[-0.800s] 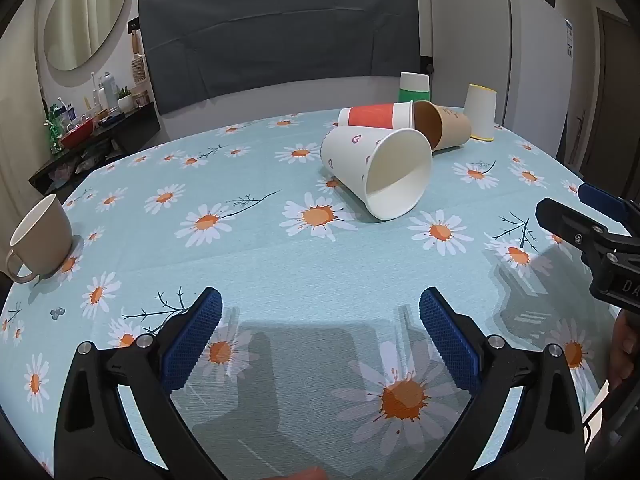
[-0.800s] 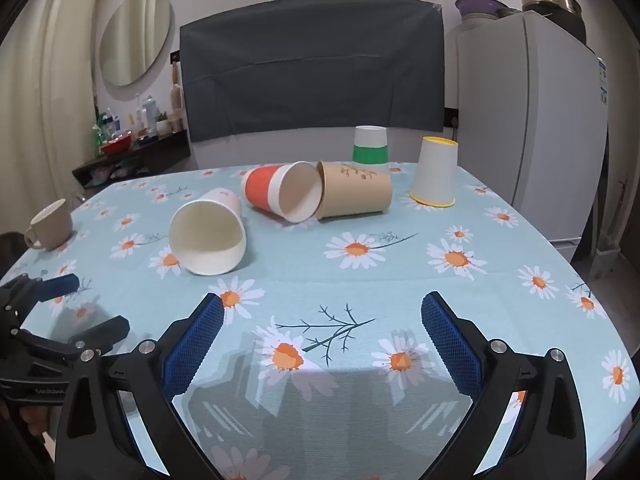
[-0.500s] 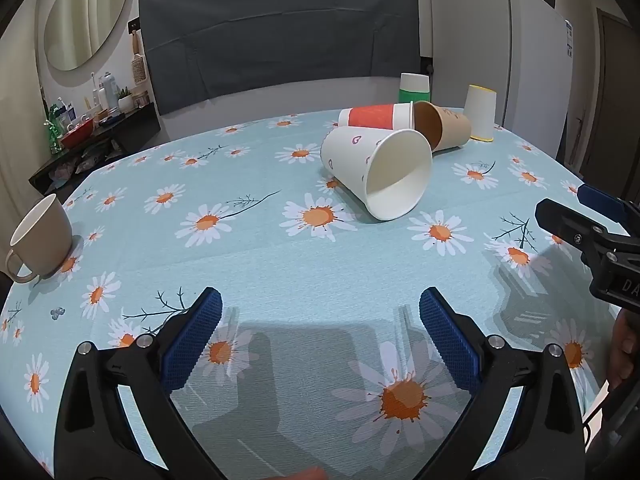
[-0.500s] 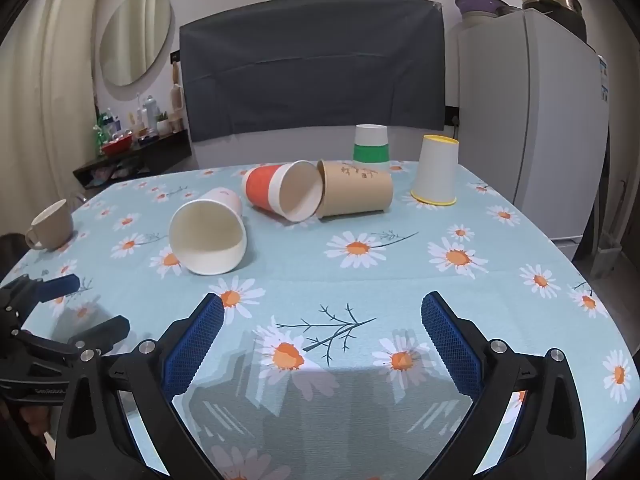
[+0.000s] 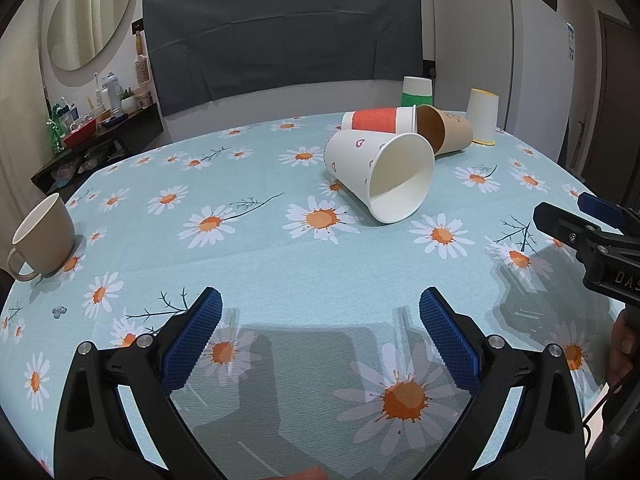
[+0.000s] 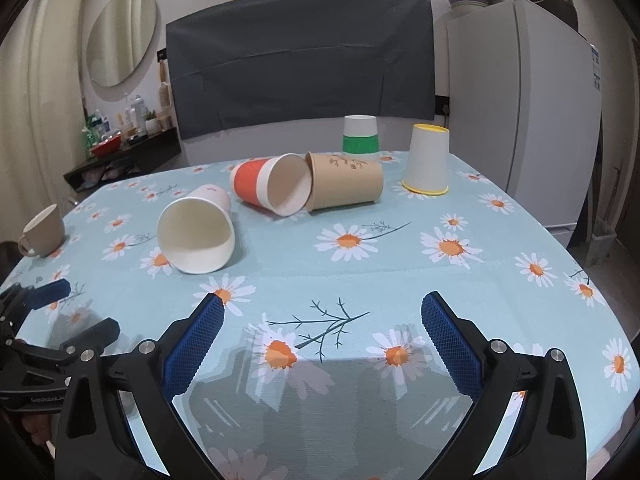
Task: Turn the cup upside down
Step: 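Move the right gripper toward the orange-banded cup lying on its side, then close the right gripper on the rim of the orange-banded cup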
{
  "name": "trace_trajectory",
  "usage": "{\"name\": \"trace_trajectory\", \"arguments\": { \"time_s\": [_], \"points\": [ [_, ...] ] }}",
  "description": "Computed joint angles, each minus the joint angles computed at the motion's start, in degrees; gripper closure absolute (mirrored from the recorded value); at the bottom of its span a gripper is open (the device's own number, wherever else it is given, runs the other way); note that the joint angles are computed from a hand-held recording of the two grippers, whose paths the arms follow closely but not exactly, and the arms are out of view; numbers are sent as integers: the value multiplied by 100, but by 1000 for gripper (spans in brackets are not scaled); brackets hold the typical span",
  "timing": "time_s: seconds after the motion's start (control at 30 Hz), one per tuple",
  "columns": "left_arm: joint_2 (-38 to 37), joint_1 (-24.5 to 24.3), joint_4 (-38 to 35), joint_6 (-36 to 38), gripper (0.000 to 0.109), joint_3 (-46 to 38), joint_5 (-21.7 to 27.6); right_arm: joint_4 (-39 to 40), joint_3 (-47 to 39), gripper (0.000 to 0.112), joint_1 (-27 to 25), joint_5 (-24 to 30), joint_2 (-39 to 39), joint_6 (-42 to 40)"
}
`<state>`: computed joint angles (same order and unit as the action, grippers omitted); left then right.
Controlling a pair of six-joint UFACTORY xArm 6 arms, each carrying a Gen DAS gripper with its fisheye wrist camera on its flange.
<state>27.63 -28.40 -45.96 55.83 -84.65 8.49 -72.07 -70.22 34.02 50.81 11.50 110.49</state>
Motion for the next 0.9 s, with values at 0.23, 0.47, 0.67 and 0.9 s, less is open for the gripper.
{"name": "trace_trajectory", "arguments": {
  "time_s": [0.23,0.47,0.67,0.9],
  "points": [
    [93,156,521,-581,12,-267,564,307,35,17,-419,-909,-68,-152],
    [284,163,890,-861,12,-795,820,928,-413,17,-838,-1259,-32,-1204],
    [517,186,1261,-1193,12,-1279,912,1820,-1046,17,-1233,-1803,313,-2419],
    [766,248,1537,-1519,12,-1761,1321,3616,-2160,17,-1578,-2188,1162,-4357]
  ]
}}
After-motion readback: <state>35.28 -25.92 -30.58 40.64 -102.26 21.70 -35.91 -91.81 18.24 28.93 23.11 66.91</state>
